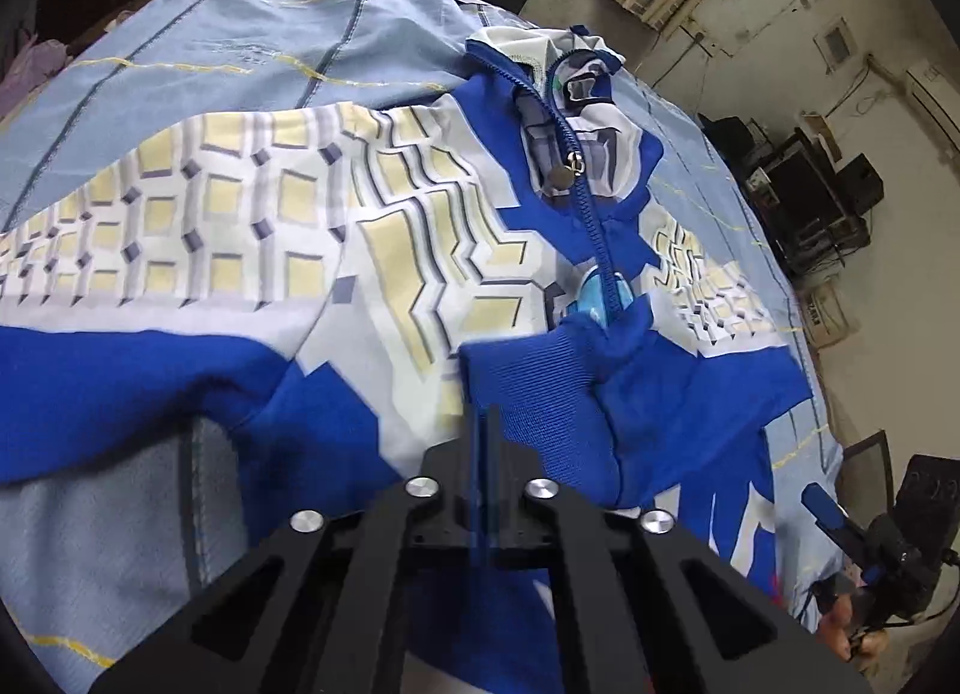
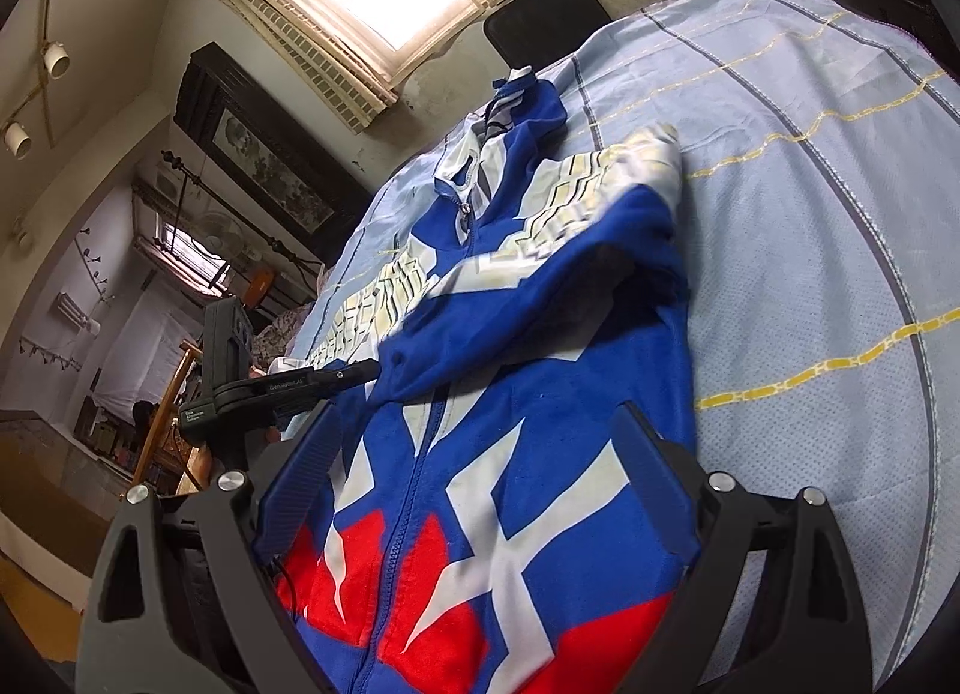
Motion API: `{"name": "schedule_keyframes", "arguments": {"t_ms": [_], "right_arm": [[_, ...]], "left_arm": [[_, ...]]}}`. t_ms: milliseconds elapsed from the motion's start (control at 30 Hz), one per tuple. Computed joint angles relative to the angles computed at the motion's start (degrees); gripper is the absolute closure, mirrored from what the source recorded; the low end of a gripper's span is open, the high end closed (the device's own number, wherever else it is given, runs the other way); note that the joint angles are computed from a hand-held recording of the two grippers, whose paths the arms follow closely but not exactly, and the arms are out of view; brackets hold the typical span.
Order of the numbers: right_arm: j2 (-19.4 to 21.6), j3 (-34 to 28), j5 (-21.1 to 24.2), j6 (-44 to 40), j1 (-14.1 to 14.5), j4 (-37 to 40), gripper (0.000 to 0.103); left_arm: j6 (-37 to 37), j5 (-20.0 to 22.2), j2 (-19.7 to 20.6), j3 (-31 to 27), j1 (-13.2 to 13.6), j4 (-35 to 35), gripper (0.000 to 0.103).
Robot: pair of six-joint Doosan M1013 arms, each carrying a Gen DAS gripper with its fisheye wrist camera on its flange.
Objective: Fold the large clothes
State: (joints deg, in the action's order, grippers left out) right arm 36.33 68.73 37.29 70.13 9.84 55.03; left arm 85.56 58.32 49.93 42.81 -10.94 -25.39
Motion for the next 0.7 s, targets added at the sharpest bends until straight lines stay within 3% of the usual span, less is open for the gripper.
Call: {"name": "schedule_keyframes", "arguments": {"t_ms": [167,300,333,433,533,600,700], "right_arm": [[0.2,-2.0,-1.5,3.9,0.3,-6.1,0.022],[2.6,-7.5,-1.4,10.7,1.2,-15.1,0.035],[3.7,-9.7,-1.0,13.7,1.5,-18.7,0.038],[5.8,-13.3,0.0,18.2,1.8,-22.1,0.039],[7.0,-13.9,2.3,14.0,1.0,-13.5,0.039],[7.2,-13.6,2.5,13.8,1.1,-13.2,0.039],[7.3,-13.2,2.9,13.4,1.0,-11.7,0.038]], "left_arm": [[1.5,-9.3,-3.0,1.8,-0.8,6.2,0.103],[-1.9,-15.6,-4.8,3.5,-1.6,17.0,0.103],[-1.5,-15.1,-4.5,3.2,-1.2,15.2,0.103],[5.5,-6.7,-2.2,0.5,0.8,0.2,0.103],[6.2,-4.9,-2.1,1.5,0.4,0.5,0.095],[5.0,-3.0,-0.9,0.2,0.5,-0.7,0.069],[5.0,1.3,1.4,-2.7,0.6,-3.3,0.067]]}}
